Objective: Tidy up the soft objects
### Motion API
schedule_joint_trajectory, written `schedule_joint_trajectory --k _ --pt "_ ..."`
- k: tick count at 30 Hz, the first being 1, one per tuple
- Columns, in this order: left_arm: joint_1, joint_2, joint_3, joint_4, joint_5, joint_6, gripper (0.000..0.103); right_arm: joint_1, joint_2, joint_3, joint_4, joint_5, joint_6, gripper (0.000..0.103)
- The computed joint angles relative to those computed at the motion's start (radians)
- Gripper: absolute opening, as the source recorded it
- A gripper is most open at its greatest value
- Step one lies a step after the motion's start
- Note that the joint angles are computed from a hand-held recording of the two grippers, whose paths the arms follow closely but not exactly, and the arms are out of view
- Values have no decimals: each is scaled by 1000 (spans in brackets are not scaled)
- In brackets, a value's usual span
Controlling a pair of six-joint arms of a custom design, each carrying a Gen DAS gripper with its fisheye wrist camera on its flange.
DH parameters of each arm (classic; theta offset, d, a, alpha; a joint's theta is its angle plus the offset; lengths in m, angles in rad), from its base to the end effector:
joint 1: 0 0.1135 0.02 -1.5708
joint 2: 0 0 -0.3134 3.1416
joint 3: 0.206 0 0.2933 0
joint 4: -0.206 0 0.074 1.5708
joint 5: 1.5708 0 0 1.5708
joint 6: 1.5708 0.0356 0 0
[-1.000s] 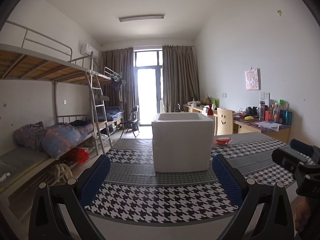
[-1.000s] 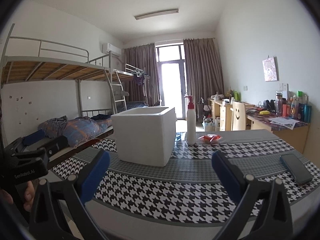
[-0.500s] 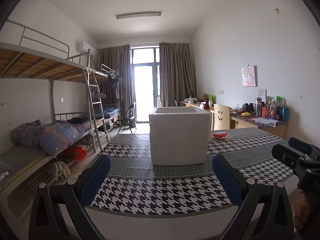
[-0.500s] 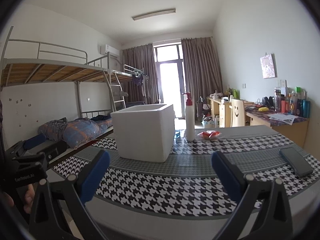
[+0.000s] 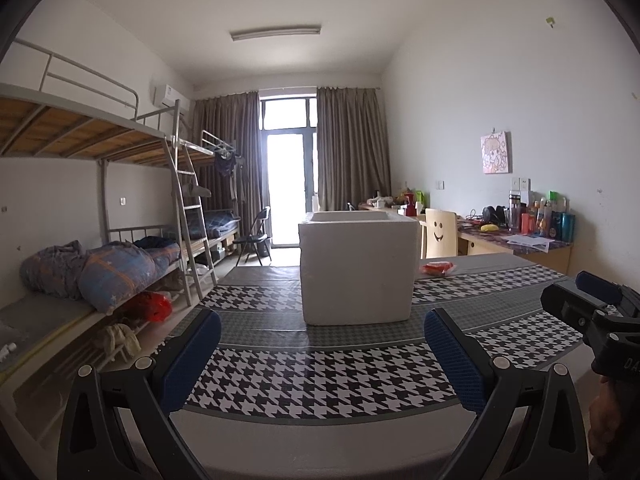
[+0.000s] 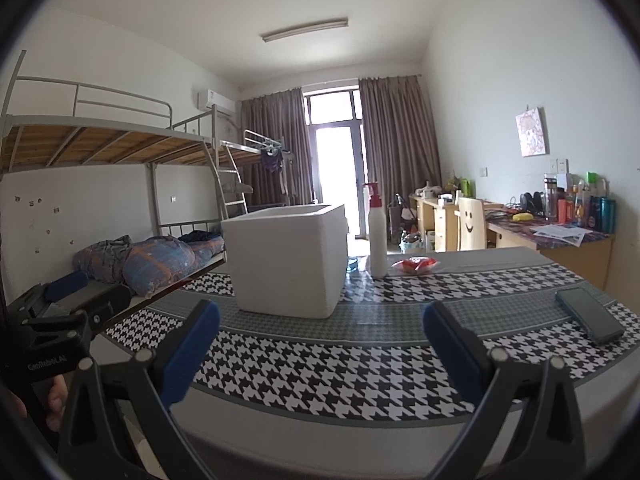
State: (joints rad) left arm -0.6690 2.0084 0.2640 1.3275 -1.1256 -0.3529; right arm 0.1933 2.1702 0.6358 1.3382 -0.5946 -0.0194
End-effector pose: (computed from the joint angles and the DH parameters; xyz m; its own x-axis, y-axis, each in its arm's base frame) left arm 0.2113 -0.1261 0.0680 -0.1666 -0.0580 -0.9843 -0.4666 0.8841 0.0269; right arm 0.3580 0.0904 0.0674 -0.1777 -0.0512 -0.9827 -0.7019 0.7065 0.0902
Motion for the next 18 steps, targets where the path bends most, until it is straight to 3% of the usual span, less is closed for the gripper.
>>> schedule_joint_trajectory --k 18 --pt "-32 -4 -5 -21 -22 -17 102 -4 -13 -24 11 -3 -19 103"
